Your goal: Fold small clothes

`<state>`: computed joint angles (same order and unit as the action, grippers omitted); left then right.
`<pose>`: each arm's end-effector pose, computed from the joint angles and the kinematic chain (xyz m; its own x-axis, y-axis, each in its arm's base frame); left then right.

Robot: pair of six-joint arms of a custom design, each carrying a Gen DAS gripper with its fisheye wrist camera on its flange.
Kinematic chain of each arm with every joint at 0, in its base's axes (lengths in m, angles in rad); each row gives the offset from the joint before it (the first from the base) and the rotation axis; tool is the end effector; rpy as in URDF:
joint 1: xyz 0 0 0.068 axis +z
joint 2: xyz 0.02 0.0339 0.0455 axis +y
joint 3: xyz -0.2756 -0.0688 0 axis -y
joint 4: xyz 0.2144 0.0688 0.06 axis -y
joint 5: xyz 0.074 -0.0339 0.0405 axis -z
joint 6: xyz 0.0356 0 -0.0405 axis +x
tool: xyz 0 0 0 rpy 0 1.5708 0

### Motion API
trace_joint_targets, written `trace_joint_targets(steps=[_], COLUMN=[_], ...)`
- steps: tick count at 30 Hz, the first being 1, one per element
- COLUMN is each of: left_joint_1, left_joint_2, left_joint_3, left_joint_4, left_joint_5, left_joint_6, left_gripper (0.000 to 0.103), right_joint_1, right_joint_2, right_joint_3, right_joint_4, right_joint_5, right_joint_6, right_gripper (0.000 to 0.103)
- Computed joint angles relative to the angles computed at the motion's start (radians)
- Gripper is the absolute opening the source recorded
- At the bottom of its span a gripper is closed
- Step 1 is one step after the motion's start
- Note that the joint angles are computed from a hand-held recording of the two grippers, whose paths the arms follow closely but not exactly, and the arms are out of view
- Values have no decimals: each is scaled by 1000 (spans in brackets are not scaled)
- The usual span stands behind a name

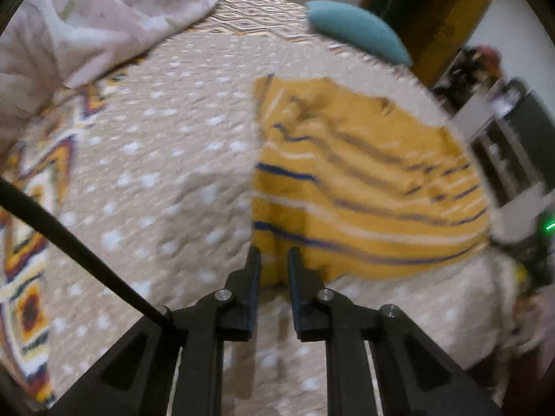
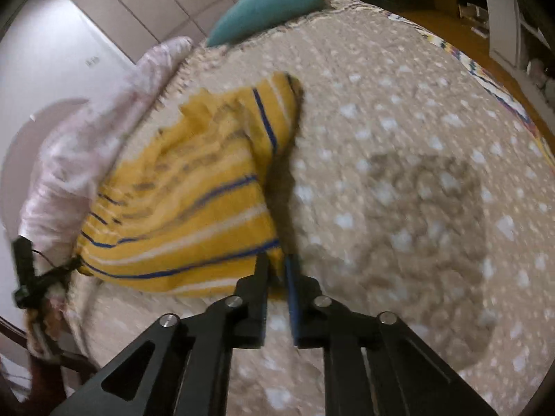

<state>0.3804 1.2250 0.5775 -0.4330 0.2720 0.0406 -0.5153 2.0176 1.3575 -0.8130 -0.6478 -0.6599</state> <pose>0.1751 0.0597 0.1958 -0.8282 -0.2891 -0.4801 -0.2067 0.9539 -0.2177 0.3197 -0.1564 0.1761 -0.8937 -0.0557 -0.4452 -0.2609 0.8718 0.4147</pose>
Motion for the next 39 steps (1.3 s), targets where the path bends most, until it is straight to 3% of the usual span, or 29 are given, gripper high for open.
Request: trace_joint_targets(steps=[1, 3, 4, 6, 7, 8, 9, 10, 14, 17, 19, 22, 24, 26, 28, 31, 34, 37, 39], left_joint_1=[8, 86, 107, 92, 84, 72, 55, 36, -101, -116, -64, 51, 120, 186, 221, 248, 311, 387, 415], left_joint_2=[-34, -95, -112, -145, -153, -144, -121, -102, -26, 55, 91, 117, 163, 202, 214, 184, 96, -32, -97], left_joint_3=[-21, -47, -60, -85, -97, -107, -111, -126, -233, -300, -326, -352, -364, -379, -399, -419, -438, -430, -410], left_joint_4=[-5, -34, -26, 42, 78, 124, 173, 232, 532, 677, 735, 803, 845, 897, 944, 951, 887, 731, 654], left_joint_5=[-9, 77, 103, 117, 120, 124, 122, 117, -54, -71, 2, 140, 231, 326, 374, 400, 469, 512, 481], left_joint_6=[5, 37, 37, -23, -51, -90, -128, -166, -270, -276, -265, -284, -297, -308, -318, -324, -283, -205, -175], left_gripper=[16, 26, 35, 46, 50, 53, 54, 55, 60, 62, 64, 79, 80, 80, 80, 80, 80, 80, 80], right_joint_1=[-6, -19, -24, -32, -23, -8, 18, 51, 259, 372, 426, 473, 518, 578, 626, 712, 831, 998, 1080], right_joint_2=[-22, -70, -96, -141, -165, -186, -207, -225, -194, -66, 37, 213, 213, 152, 48, -48, -59, -26, 41], right_joint_3=[-20, -37, -44, -47, -57, -76, -102, -119, -95, 14, 103, 306, 359, 323, 224, 157, 154, 148, 196], right_joint_4=[16, 37, 54, 84, 118, 161, 217, 251, 317, 344, 360, 275, 242, 269, 338, 314, 248, 276, 269], right_joint_5=[1, -11, -23, -85, -109, -122, -134, -129, 0, 94, 201, 314, 427, 557, 563, 466, 386, 420, 471], right_joint_6=[-1, 18, 30, 51, 85, 124, 168, 202, 290, 370, 424, 465, 491, 487, 453, 424, 410, 433, 462], right_gripper=[15, 16, 17, 18, 24, 31, 46, 51, 49, 48, 48, 48, 48, 48, 49, 49, 45, 45, 45])
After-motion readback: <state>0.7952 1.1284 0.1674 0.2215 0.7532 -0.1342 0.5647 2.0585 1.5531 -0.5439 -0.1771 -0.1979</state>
